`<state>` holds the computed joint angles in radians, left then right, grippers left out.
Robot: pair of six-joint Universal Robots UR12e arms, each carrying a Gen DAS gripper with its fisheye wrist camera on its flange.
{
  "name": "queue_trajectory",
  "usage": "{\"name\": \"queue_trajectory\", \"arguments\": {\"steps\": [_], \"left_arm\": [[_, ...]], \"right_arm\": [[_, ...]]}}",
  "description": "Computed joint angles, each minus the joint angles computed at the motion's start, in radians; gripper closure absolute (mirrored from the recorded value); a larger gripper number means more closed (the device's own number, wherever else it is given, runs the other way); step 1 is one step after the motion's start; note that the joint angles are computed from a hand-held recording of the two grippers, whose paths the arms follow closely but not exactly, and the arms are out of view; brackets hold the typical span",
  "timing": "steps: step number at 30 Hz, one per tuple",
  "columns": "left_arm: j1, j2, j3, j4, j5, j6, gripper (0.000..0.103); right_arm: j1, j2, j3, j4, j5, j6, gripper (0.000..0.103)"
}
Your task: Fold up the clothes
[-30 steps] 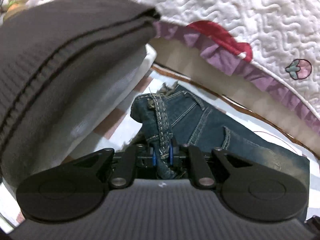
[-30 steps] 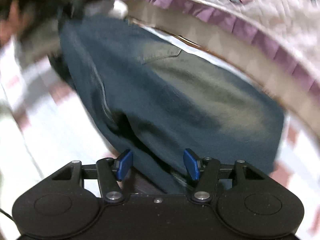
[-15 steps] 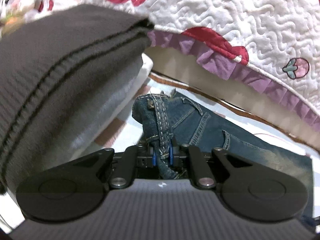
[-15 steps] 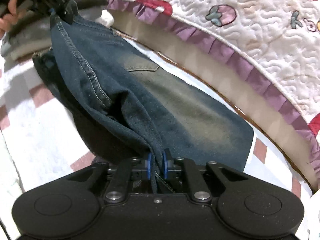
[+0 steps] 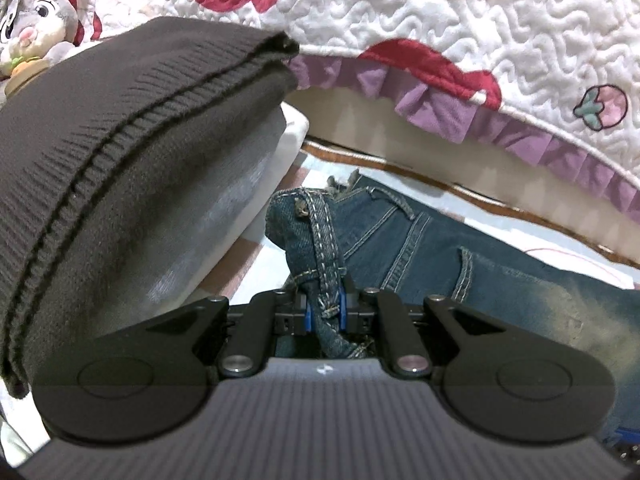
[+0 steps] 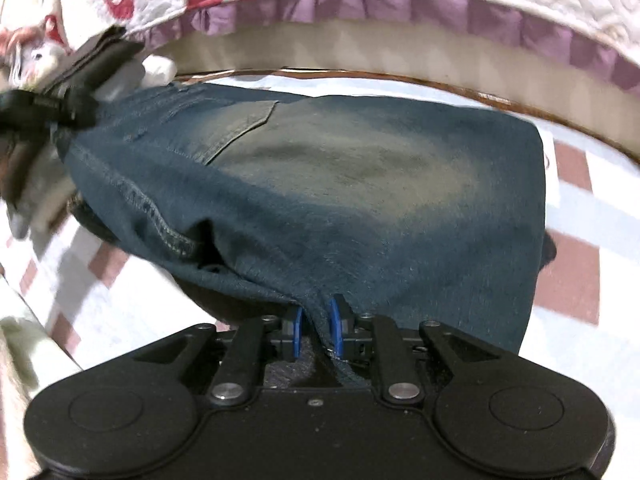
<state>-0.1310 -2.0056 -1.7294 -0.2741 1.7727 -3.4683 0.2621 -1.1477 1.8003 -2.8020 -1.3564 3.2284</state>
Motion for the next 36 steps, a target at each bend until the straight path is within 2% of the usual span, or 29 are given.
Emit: {"name": "queue_trajectory", "arguments": {"steps": [2,3,4,6,7,9,10,11,12,13,14,15,16,18,19,21,24,27,29,31,32,33,34,36], "left_arm": [[0.005,0.003,0.001,-0.027,-0.007,-0.021,0.090],[0.007,0.009,0.001,-0.056,0.001,-0.039,0.085],[0.008,0.017,0.000,-0.089,0.015,-0.058,0.073],[0.011,0.032,-0.002,-0.155,0.042,-0.098,0.062],[0.012,0.040,-0.002,-0.190,0.055,-0.119,0.058],[0.016,0.058,-0.020,-0.178,0.042,-0.125,0.057],[0.008,0.061,-0.023,-0.164,0.066,-0.109,0.059],[-0.008,0.058,-0.020,-0.151,0.122,-0.081,0.059],[-0.023,0.054,-0.017,-0.137,0.177,-0.051,0.058],[-0.038,0.049,-0.014,-0.120,0.234,-0.020,0.056],[-0.052,0.044,-0.011,-0.102,0.285,0.014,0.056],[-0.056,0.040,-0.010,-0.077,0.294,0.037,0.055],[-0.055,0.033,-0.005,-0.057,0.261,0.045,0.055],[-0.036,0.022,0.004,-0.032,0.119,0.062,0.055],[-0.027,0.014,0.010,-0.021,0.049,0.070,0.054],[-0.027,-0.016,0.048,-0.065,-0.009,0.107,0.053],[-0.030,-0.056,0.094,-0.169,-0.015,0.119,0.052],[-0.026,-0.088,0.131,-0.258,-0.024,0.104,0.045],[-0.013,-0.089,0.130,-0.260,-0.057,0.055,0.044],[-0.010,-0.093,0.134,-0.258,-0.055,0.044,0.043],[-0.014,-0.096,0.138,-0.259,-0.037,0.057,0.039],[-0.019,-0.100,0.142,-0.258,-0.010,0.071,0.027],[-0.025,-0.105,0.146,-0.257,0.016,0.084,0.023],[-0.034,-0.109,0.148,-0.252,0.055,0.099,0.024]], "right_arm": [[0.012,-0.001,-0.002,0.009,-0.029,-0.042,0.084],[0.017,-0.001,-0.004,0.015,-0.041,-0.060,0.084],[0.018,-0.001,-0.005,0.027,-0.039,-0.064,0.084],[0.008,-0.006,-0.009,0.076,-0.005,-0.058,0.081],[-0.005,-0.009,-0.014,0.116,0.033,-0.055,0.078],[-0.043,-0.023,-0.015,0.181,0.155,-0.010,0.078],[-0.067,-0.029,-0.009,0.190,0.235,0.024,0.078],[-0.093,-0.033,0.004,0.165,0.331,0.067,0.077],[-0.112,-0.035,0.016,0.125,0.393,0.114,0.066],[-0.126,-0.039,0.029,0.065,0.413,0.158,0.057],[-0.135,-0.041,0.035,0.019,0.406,0.192,0.057],[-0.139,-0.045,0.034,0.001,0.364,0.200,0.056],[-0.142,-0.046,0.030,-0.007,0.312,0.209,0.054],[-0.153,-0.036,0.009,0.007,0.217,0.230,0.054],[-0.162,-0.027,-0.001,0.016,0.192,0.238,0.054],[-0.183,-0.004,-0.027,0.051,0.182,0.208,0.054],[-0.212,0.033,-0.053,0.058,0.166,0.193,0.054],[-0.243,0.066,-0.046,0.008,0.258,0.330,0.053],[-0.252,0.082,-0.041,-0.027,0.317,0.388,0.048],[-0.244,0.086,-0.047,-0.035,0.306,0.375,0.043],[-0.238,0.090,-0.048,-0.050,0.293,0.370,0.042],[-0.232,0.094,-0.049,-0.065,0.280,0.364,0.040],[-0.228,0.100,-0.049,-0.086,0.273,0.369,0.038],[-0.227,0.118,-0.048,-0.143,0.278,0.400,0.038]]}}
